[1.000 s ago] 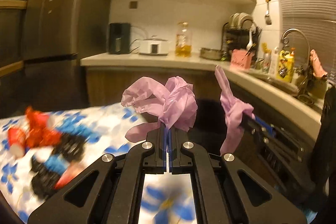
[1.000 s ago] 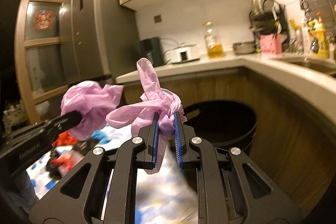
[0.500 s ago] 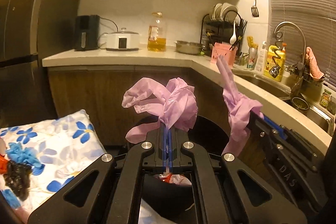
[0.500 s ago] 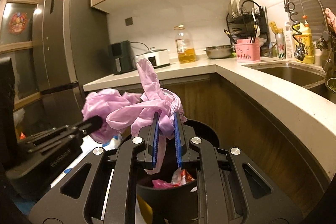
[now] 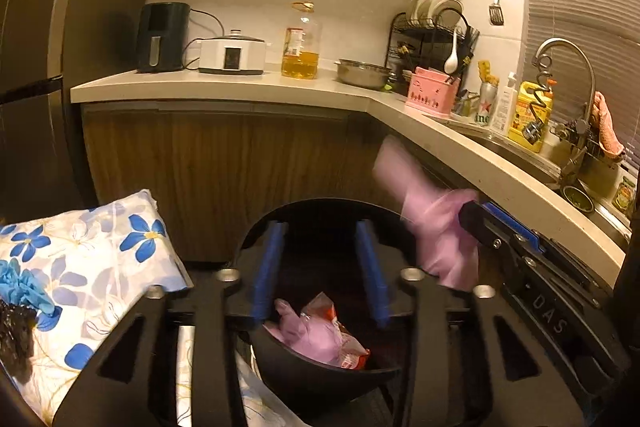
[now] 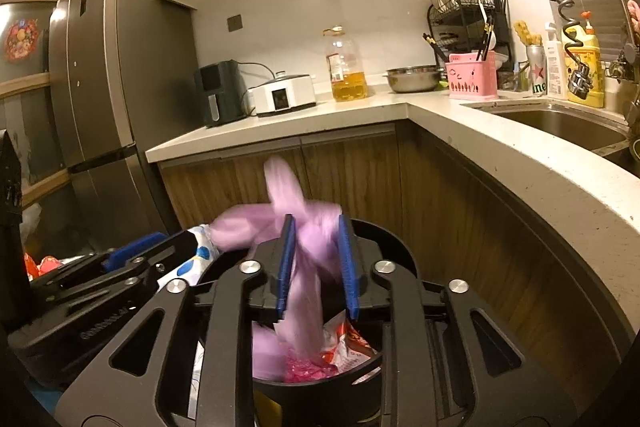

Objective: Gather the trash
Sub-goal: 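Open both tools to drop the gloves into the bin, then move both open tools back to the table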

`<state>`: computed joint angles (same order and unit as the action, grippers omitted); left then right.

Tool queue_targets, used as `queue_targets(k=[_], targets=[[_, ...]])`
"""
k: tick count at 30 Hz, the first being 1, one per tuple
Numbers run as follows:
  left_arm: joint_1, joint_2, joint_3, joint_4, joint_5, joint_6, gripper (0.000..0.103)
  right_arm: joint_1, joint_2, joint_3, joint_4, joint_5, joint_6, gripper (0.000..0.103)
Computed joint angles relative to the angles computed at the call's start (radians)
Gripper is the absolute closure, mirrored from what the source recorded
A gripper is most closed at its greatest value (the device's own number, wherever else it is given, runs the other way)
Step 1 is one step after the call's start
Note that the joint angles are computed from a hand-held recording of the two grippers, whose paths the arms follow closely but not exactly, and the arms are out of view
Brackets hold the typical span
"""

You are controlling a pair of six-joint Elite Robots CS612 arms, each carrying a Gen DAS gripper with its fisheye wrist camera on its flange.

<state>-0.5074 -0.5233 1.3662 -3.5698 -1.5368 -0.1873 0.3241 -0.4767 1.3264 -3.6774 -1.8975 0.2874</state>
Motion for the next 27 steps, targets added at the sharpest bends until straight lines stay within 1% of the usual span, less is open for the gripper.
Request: queue_targets(k=[1, 2, 4, 7, 8, 9, 10, 11, 13, 16, 18, 20, 23, 27], targets=[[0.003, 0.000, 0.003, -0.005, 0.005, -0.018, 0.046, 0.000, 0.000, -0.001, 0.004, -0.001, 0.001, 0.073], [0.005, -0.001, 0.006, -0.008, 0.006, -0.032, 0.043, 0.000, 0.000, 0.000, 0.006, -0.004, 0.003, 0.070], [0.010, -0.006, 0.017, -0.016, 0.018, -0.069, 0.031, -0.001, -0.001, 0.003, 0.007, -0.005, 0.012, 0.067], [0.012, -0.017, 0.042, -0.021, 0.041, -0.084, 0.026, 0.001, -0.005, 0.013, 0.008, -0.005, 0.028, 0.061], [0.010, -0.024, 0.056, -0.022, 0.064, -0.078, 0.024, 0.003, -0.005, 0.014, 0.008, -0.006, 0.029, 0.058], [0.006, -0.031, 0.071, -0.024, 0.095, -0.072, 0.021, 0.006, -0.007, 0.018, 0.009, -0.012, 0.028, 0.057], [0.003, -0.039, 0.087, -0.028, 0.122, -0.068, 0.017, 0.009, -0.008, 0.019, 0.012, -0.020, 0.026, 0.054], [0.001, -0.044, 0.098, -0.028, 0.142, -0.069, 0.016, 0.014, -0.011, 0.023, 0.016, -0.031, 0.026, 0.051], [-0.006, -0.063, 0.130, -0.021, 0.208, -0.077, 0.015, 0.022, -0.016, 0.036, 0.011, -0.044, 0.032, 0.041], [-0.016, -0.085, 0.174, -0.022, 0.291, -0.089, 0.013, 0.031, -0.025, 0.057, 0.003, -0.052, 0.038, 0.036], [-0.019, -0.097, 0.203, -0.039, 0.315, -0.093, 0.011, 0.042, -0.033, 0.072, -0.002, -0.074, 0.035, 0.032], [-0.021, -0.109, 0.233, -0.061, 0.331, -0.098, 0.010, 0.052, -0.040, 0.089, -0.013, -0.081, 0.035, 0.029], [-0.024, -0.126, 0.275, -0.090, 0.350, -0.106, 0.010, 0.064, -0.052, 0.111, -0.014, -0.083, 0.037, 0.028], [-0.033, -0.145, 0.330, -0.135, 0.393, -0.106, 0.009, 0.083, -0.066, 0.136, -0.015, -0.092, 0.035, 0.028]])
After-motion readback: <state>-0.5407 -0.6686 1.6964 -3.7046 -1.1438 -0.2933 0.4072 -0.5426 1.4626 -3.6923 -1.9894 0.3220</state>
